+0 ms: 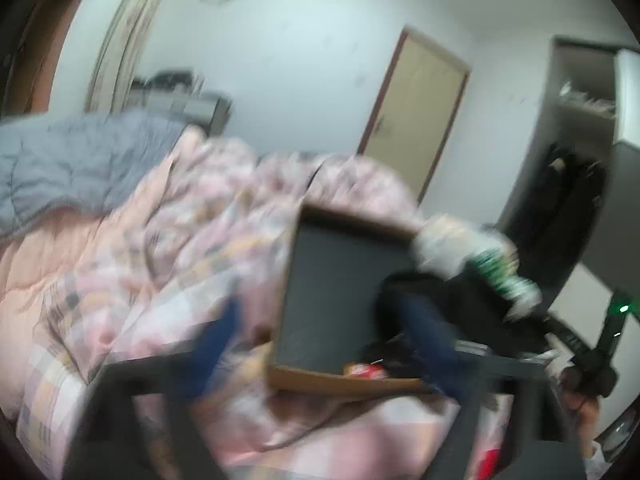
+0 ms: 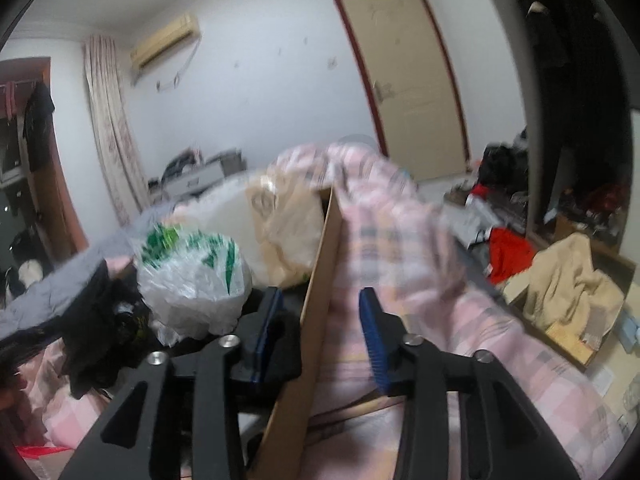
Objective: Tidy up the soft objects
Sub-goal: 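Move the open left tool back over the box toward the black knit cloth, then close the left tool on the black knit cloth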
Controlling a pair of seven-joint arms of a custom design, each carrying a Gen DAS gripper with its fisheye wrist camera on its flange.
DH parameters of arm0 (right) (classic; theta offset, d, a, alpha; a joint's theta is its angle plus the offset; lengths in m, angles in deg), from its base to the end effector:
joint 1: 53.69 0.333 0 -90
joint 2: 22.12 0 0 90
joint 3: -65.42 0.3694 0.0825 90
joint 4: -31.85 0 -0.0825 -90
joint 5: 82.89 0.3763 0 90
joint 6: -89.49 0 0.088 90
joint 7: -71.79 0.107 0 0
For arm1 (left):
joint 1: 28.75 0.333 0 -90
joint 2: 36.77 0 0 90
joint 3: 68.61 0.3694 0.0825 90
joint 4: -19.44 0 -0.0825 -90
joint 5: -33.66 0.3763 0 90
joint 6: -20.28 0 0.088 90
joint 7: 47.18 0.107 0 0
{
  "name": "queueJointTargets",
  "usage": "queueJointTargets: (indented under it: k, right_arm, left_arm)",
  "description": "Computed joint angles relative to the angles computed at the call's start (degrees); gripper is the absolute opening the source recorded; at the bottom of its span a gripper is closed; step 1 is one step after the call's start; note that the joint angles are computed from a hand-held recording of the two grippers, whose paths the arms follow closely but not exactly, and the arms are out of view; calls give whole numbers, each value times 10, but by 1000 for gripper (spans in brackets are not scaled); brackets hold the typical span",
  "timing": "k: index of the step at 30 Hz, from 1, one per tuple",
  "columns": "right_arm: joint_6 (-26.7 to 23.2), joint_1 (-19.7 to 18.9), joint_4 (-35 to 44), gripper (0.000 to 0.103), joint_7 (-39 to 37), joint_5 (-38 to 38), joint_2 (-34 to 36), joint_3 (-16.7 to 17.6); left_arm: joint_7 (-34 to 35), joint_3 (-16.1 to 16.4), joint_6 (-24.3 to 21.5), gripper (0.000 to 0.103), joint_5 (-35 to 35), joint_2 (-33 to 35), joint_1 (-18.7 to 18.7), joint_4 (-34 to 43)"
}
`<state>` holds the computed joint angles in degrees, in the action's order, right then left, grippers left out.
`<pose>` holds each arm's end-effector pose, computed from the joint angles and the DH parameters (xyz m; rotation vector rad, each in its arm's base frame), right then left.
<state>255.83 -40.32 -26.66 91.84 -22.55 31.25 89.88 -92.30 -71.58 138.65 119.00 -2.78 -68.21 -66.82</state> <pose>0.7863 0.3299 0.4198 -1.7012 0.9048 -0.2925 0.5944 -0.4608 0.4055 -1.8815 0.7772 -0.9864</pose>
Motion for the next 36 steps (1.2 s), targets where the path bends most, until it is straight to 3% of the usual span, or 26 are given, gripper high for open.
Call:
queueJointTargets:
  k: [2,4,6,8,10,13,19,22,27,29,31,36]
  right_arm:
    - [42,-45,-30,53,-133,77,-9,84]
    - [57,-85,-49,74,-270,166,-12,152]
    - [51,-104,-52,80,-350,218,-10,182]
    - [47,-90,-41,85,-363,228,-10,170]
    - [44,-48,-21,98,-295,185,-10,114]
    - [7,-5,-1,98,-188,126,-7,34]
    - [-10,-21,-14,98,-178,148,-13,36]
    - [-12,-17,-17,98,-179,152,-16,30]
    - [-10,-15,-17,98,-192,160,-17,27]
    - [-12,-15,-17,98,-189,161,-17,25]
    - [-13,-15,-19,98,-189,163,-18,25]
    - [-15,-13,-17,98,-185,160,-17,20]
  left_arm:
    - [-32,11,-2,95,66,-7,-20,-12]
    - [-42,11,-1,103,94,-8,-22,-14]
    - [-41,8,13,103,118,-5,-18,-10]
    - [-12,2,43,103,113,1,-5,6]
    - [18,2,70,103,105,15,3,34]
    - [91,6,124,103,70,42,20,93]
    - [295,1,172,103,-65,109,51,216]
    - [388,-18,211,103,-140,132,79,252]
    - [536,-32,183,103,-243,189,87,343]
    - [581,-33,177,94,-285,214,86,377]
    - [596,-30,168,64,-302,226,81,391]
    - [588,13,191,47,-322,219,62,375]
